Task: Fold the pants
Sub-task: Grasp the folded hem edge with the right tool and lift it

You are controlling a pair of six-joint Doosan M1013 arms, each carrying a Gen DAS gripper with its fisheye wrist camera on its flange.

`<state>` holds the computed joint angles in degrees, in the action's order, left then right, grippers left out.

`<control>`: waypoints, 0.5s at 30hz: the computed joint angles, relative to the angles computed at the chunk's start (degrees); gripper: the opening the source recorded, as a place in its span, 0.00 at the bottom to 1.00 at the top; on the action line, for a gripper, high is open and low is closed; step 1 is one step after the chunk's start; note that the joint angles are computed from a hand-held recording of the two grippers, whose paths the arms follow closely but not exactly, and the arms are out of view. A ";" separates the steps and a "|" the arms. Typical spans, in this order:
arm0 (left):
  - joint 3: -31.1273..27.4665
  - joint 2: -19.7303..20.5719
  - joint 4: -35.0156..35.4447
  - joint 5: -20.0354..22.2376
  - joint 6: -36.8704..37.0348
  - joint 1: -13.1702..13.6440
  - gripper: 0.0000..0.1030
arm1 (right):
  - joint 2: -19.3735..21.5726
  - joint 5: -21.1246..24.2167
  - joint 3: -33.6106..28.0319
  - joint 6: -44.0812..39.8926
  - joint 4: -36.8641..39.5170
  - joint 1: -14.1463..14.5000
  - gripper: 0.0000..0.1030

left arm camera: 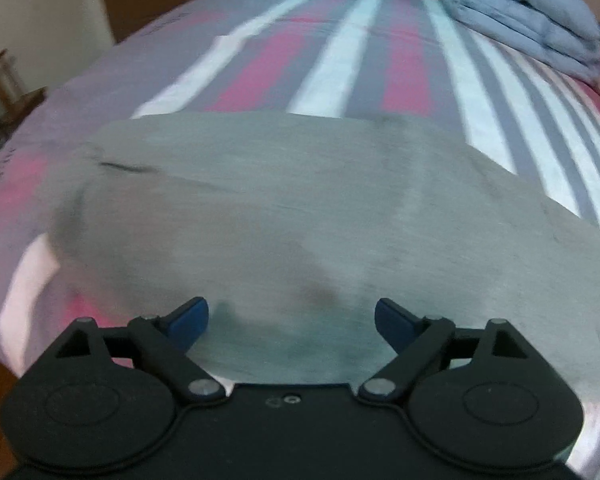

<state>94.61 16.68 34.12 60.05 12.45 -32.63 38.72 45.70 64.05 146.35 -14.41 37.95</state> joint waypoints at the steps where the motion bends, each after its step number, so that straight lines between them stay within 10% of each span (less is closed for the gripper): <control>1: -0.48 0.58 0.04 -0.16 0.84 -0.30 0.81 | -0.04 0.00 0.15 0.41 0.71 -0.21 0.87; 9: -4.48 4.59 -1.56 -2.41 8.64 -1.93 0.81 | 0.02 1.70 -0.21 3.09 -1.45 -0.43 0.84; 11: -5.11 5.27 -2.51 -2.77 10.10 -2.14 0.81 | -0.01 0.30 0.04 4.02 -0.11 -0.87 0.45; 15: -5.49 6.04 -2.65 -2.03 9.23 -2.16 0.88 | 0.66 -1.00 -0.48 5.37 3.21 -1.89 0.43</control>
<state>89.11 22.72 31.47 58.02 21.68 -34.80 39.38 44.71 63.57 151.72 -11.20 36.06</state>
